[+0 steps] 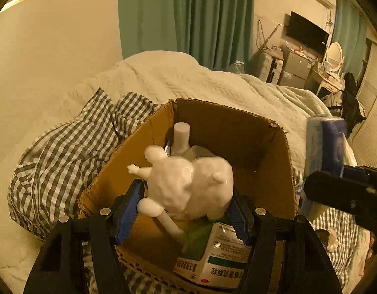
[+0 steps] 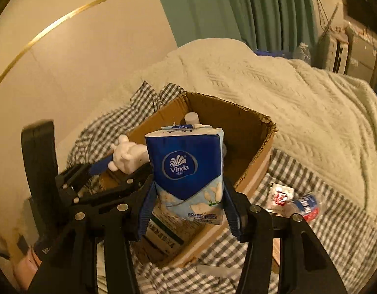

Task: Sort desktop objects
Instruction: 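Carry the figurine and tissue pack over the box and release them inside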

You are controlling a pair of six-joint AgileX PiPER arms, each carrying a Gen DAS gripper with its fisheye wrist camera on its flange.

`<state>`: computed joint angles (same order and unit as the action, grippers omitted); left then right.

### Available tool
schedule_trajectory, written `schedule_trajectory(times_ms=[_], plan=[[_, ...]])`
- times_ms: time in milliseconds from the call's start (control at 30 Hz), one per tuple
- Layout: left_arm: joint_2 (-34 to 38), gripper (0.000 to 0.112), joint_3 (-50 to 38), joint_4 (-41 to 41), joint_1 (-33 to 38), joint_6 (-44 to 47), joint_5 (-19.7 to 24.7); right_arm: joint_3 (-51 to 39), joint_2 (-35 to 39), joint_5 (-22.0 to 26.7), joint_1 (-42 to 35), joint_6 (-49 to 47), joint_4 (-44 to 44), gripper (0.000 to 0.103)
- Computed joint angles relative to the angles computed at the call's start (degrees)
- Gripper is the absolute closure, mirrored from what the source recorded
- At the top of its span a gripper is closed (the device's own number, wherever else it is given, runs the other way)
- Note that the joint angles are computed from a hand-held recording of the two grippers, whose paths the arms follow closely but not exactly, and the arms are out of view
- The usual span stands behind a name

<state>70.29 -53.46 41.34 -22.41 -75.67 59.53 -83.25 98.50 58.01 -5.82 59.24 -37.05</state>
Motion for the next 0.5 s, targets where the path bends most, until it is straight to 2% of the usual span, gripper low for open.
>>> schedule_trajectory(times_ms=[33,67,100,200,367,500], plan=[[0.3,0.034,-0.2,0.2,-0.4,-0.6,0.5,0.0,0.5,-1.4,-0.9,-0.3,0.4,0.04],[0.5,0.027,-0.2,0.3,-0.2,-0.8,0.8,0.6,0.0,-2.7,-1.5,-0.1,0.6,0.031],[1.0,0.015,-0.4,0.5,-0.1,-1.4,1.2,0.7,-0.2,-2.9,-1.6,0.6,0.3,0.027],[0.9,0.013,-0.8,-0.1,-0.6,-2.6,2.5,1.1,-0.9,-3.4,-2.1,0.8,0.1,0.027],[0.5,0.013,-2.5,-0.4,-3.7,-3.5,3.7,2.0,-4.1,0.6,0.4,2.5,-2.2,0.027],[1.5,0.013,-6.2,1.5,-12.3,-5.6,7.4,6.0,-9.8,6.1,3.7,6.0,-5.7,0.027]])
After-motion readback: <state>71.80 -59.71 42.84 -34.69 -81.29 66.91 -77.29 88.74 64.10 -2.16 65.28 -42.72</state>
